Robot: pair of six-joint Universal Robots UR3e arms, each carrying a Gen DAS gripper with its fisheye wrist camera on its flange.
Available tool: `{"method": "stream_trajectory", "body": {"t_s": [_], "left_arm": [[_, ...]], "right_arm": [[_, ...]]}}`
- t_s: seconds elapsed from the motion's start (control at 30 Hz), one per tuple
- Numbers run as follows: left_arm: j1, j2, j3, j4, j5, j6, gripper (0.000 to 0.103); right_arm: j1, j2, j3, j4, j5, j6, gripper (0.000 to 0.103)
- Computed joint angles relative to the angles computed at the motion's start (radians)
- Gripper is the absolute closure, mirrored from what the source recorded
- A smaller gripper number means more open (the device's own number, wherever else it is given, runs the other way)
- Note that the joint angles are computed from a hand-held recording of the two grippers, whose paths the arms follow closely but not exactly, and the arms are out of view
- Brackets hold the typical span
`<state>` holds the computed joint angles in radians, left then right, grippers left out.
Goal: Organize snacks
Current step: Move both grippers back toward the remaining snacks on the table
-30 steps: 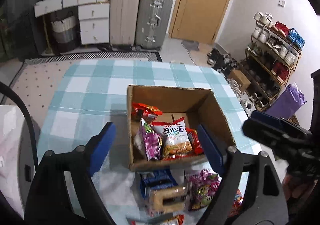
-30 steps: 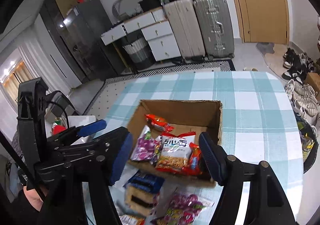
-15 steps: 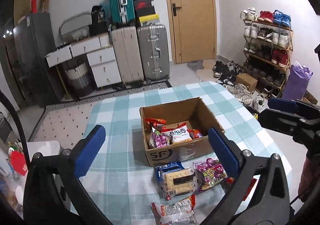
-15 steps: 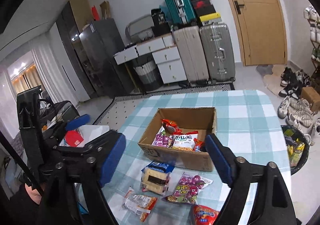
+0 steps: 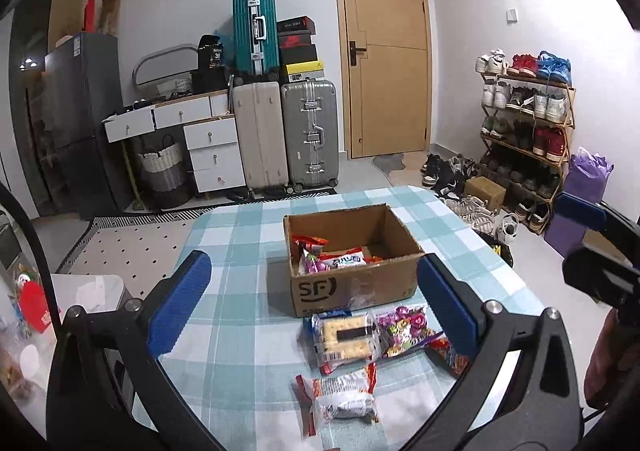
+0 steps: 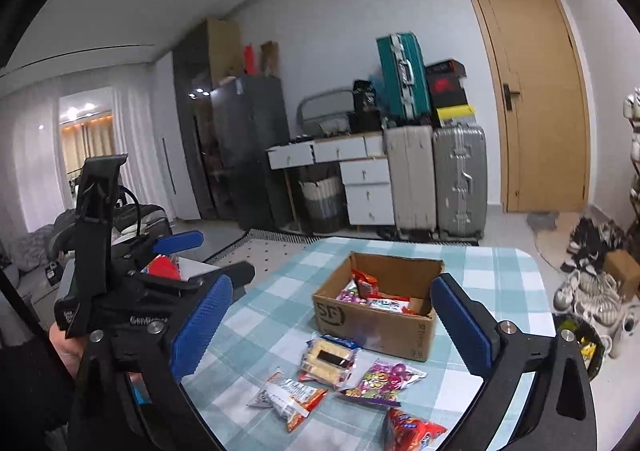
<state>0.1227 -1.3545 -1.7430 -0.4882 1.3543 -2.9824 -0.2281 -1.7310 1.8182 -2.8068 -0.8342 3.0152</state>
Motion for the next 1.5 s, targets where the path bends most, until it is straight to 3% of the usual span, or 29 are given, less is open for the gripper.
{"method": "stream_trajectory", "body": {"t_s": [0.2,0.33,0.57,0.77,0.9,1.5], "left_arm": [[0.080,0.122,-0.192,0.035,-0.076,0.007,0.000],[0.081,0.092,-0.287,0.139,-0.049,-0.003,0.000],[0.136,-0.021,-0.428,0.319,-0.095,-0.017,0.000],[0.139,-0.153,-0.521,0.535,-0.081,0.035,0.000],[0.153,-0.236,-0.563,0.633,-0.105,0.055,0.000],[0.083,-0.416,-0.436,0.551,-0.080,0.055,0.000]], "right_arm": [[0.087,0.008,0.126,-0.147,-0.130,0.008,0.000],[0.129,0.038,0.215,-0.256,-0.200,-0.006,0.000],[0.175,0.143,0.328,-0.451,-0.297,-0.007,0.000],[0.139,0.223,0.392,-0.584,-0.277,0.031,0.000],[0.102,0.244,0.396,-0.564,-0.241,0.056,0.000],[0.012,0.244,0.408,-0.513,-0.164,0.105,0.000]]}}
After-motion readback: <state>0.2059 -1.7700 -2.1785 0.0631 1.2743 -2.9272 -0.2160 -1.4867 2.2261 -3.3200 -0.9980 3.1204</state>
